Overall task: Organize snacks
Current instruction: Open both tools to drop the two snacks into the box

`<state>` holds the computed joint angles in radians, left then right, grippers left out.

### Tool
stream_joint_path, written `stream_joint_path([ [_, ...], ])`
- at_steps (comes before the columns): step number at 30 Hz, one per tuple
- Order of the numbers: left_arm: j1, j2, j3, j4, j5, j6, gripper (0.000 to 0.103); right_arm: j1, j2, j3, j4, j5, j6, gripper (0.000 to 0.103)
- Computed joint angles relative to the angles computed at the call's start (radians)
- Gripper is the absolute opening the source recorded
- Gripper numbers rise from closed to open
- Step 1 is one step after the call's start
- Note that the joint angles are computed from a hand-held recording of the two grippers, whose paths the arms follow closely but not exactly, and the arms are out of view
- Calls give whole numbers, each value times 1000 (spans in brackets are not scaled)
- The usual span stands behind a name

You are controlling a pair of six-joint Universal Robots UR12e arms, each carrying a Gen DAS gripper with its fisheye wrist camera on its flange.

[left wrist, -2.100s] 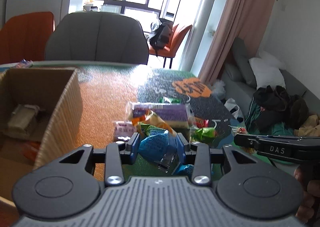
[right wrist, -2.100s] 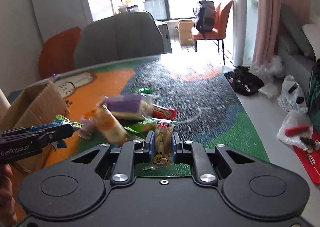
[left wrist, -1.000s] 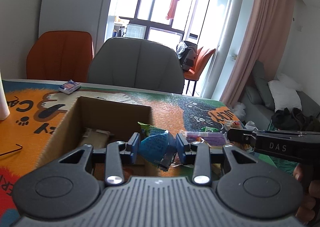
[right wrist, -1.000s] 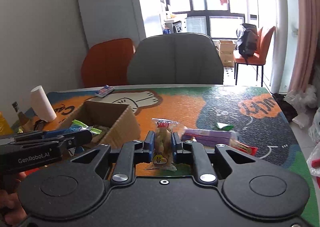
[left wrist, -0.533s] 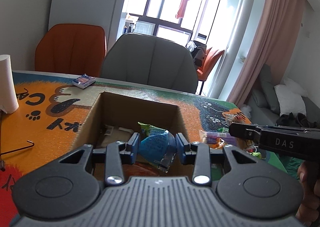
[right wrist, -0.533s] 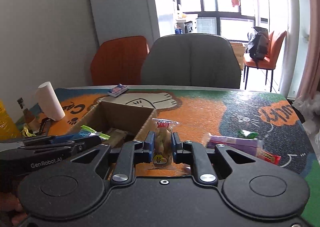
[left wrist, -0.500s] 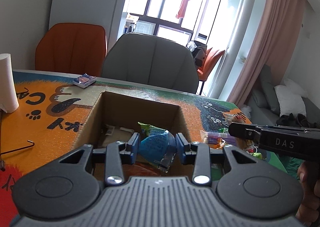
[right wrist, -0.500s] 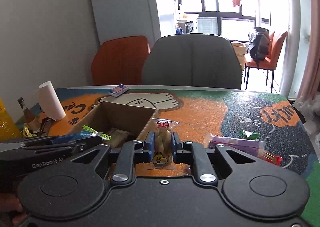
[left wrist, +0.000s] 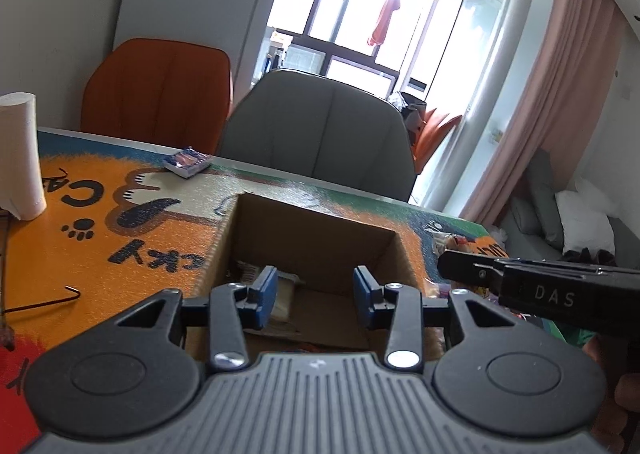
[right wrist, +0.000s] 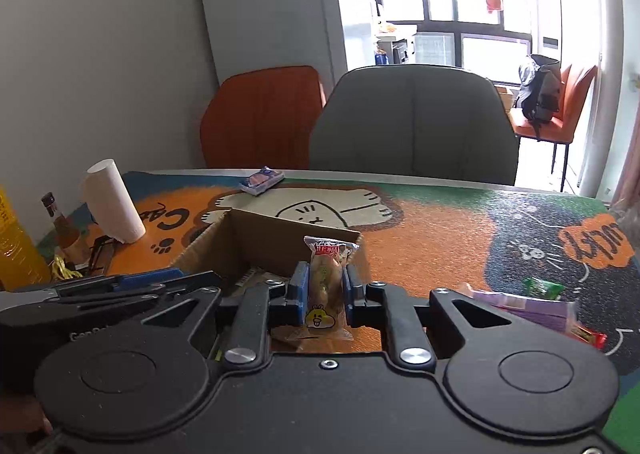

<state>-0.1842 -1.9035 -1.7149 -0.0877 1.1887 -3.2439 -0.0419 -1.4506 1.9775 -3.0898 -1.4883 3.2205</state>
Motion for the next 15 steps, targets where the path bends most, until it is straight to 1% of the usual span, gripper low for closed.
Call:
stream_joint_path([
  [4,6,2,3,-12,2,-3,41,4,14,-13,6,14,1,16],
  [7,8,5,2,-17,6,-5,45,0,20,-19,2,47,12,17],
  [9,9,6,2,-17,9,-8,51,-7,19,-21,9,79,20,26],
  [10,10,7,1,-18,9,-10,52,-6,19,-21,5,72,26,26],
  [13,10,9,-2,-16,9,-13,64,-10,10,-15,8,64,33,26],
  [15,8,10,-4,-8,14,-15,77,-14,4,-10,11,58,38,26],
])
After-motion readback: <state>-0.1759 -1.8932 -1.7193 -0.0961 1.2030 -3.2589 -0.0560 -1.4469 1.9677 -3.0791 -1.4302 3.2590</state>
